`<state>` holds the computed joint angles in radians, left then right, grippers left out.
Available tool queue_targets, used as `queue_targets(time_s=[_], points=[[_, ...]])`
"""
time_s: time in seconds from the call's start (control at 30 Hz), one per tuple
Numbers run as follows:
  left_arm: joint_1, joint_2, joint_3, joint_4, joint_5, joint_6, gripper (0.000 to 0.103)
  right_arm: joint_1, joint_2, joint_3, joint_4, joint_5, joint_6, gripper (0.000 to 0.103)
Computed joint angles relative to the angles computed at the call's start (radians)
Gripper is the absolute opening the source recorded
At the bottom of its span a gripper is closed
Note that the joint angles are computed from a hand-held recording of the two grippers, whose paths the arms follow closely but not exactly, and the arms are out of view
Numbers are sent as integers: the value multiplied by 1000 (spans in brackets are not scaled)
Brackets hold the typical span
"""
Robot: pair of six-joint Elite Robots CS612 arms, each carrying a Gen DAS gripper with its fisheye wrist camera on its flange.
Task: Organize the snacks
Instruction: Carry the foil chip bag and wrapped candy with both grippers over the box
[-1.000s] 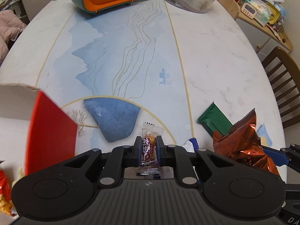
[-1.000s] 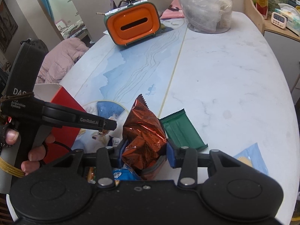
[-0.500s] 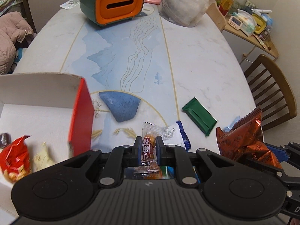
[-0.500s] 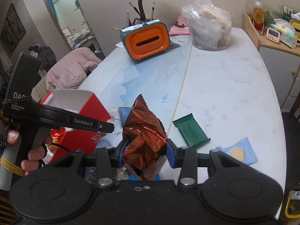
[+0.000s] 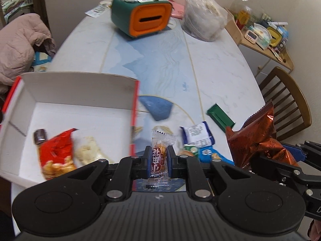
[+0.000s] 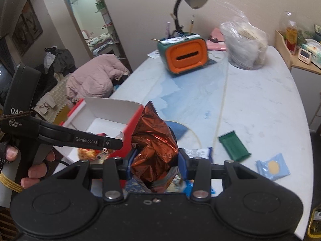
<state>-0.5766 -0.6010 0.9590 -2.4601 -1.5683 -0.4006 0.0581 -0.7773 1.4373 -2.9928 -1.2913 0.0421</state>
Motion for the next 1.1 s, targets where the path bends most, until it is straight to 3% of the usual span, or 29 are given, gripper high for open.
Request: queue_targets(time_s=[0.53, 1.1], points=[[80, -74, 134, -62, 27, 9, 14, 101, 95, -178, 52, -27, 2, 41], [150, 0, 53, 32, 50, 32, 14, 168, 255, -436, 222, -160, -1, 41]])
